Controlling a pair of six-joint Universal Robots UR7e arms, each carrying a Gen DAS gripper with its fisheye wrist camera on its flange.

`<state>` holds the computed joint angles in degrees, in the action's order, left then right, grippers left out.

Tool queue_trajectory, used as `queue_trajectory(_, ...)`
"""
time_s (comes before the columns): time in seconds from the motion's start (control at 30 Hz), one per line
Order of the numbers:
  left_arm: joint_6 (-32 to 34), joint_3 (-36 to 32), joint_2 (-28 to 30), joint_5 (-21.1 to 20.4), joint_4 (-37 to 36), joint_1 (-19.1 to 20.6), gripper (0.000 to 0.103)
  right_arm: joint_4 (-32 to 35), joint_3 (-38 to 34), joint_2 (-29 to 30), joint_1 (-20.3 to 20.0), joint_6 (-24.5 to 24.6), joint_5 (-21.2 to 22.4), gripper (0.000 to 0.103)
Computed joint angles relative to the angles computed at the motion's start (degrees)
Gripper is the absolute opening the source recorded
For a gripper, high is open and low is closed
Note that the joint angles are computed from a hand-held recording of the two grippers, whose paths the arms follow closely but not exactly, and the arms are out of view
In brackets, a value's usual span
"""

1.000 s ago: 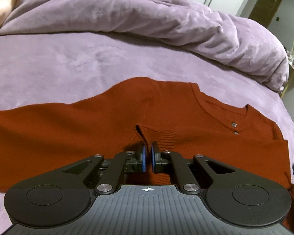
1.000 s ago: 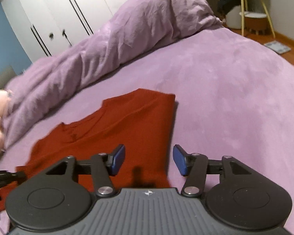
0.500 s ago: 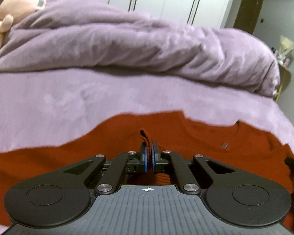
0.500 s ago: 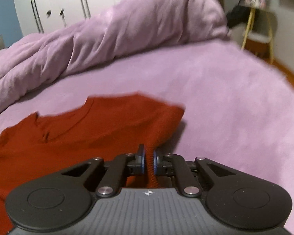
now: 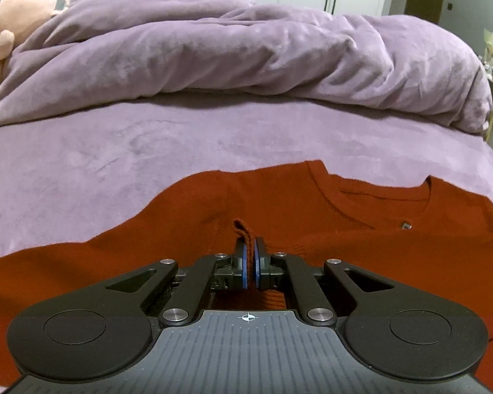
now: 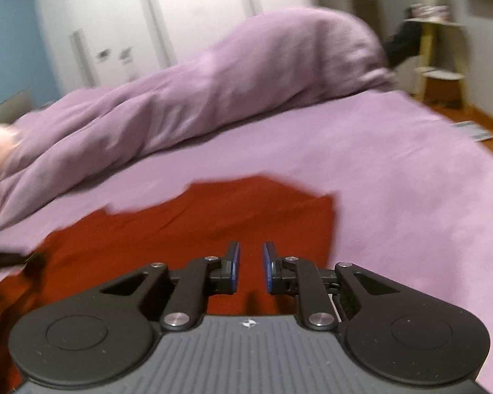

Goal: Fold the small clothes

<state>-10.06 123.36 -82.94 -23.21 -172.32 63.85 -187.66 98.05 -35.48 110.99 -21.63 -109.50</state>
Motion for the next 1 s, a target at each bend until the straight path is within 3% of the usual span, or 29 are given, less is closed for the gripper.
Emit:
queue_trajectory(0.1, -0.90, -0.60, 0.29, 1.10, 1.55, 0.12, 0.006, -1.11, -0.84, 2.76, 0.97, -4.94, -8.54, 0.009)
queue_trajectory(0.17, -2.06, -0.69, -0.03, 1.44, 2.10, 0.06, 0.006, -5.23, -0.44, 3.70, 0.40, -8.58, -9.87, 0.000)
queue_trajectory(0.37, 1.63, 0.90, -0.43, 4.59, -4.60, -2.33, 0.013, -10.62, -1.49, 5.85, 1.09, -14.65, -13.63, 0.000)
queue_trajectory(0.5, -0.18, 3.05, -3.18, 1.98, -2.09, -3.85, 0.023, -15.24, -3.44, 8.23, 1.66, -19.04, -17.28, 0.000)
queue_trajectory(0.53, -0.67, 3.42, -3.73, 0.95, -0.81, -4.03, 0.029, -16.06, -3.87, 8.76, 1.80, -19.24, -18.58, 0.000)
queue_trajectory(0.6, -1.74, 3.95, -4.09, -0.45, 1.49, -4.10, 0.029, -15.19, -4.66, 8.98, 2.28, -17.21, -20.89, 0.000)
queue_trajectory(0.77, -5.43, 3.51, -3.06, -1.89, 7.25, -2.83, 0.030, -12.68, 0.32, 4.88, 2.67, -11.85, -12.87, 0.003)
queue_trajectory(0.87, -8.77, 3.43, -2.96, -1.51, 10.64, -2.40, 0.031, -7.83, 0.40, 4.73, 2.42, -9.06, -12.95, 0.003)
queue_trajectory(1.0, -8.30, 4.04, -3.38, -1.22, 10.10, -2.52, 0.033, -10.71, 0.81, 5.35, 1.76, -10.59, -11.80, 0.003)
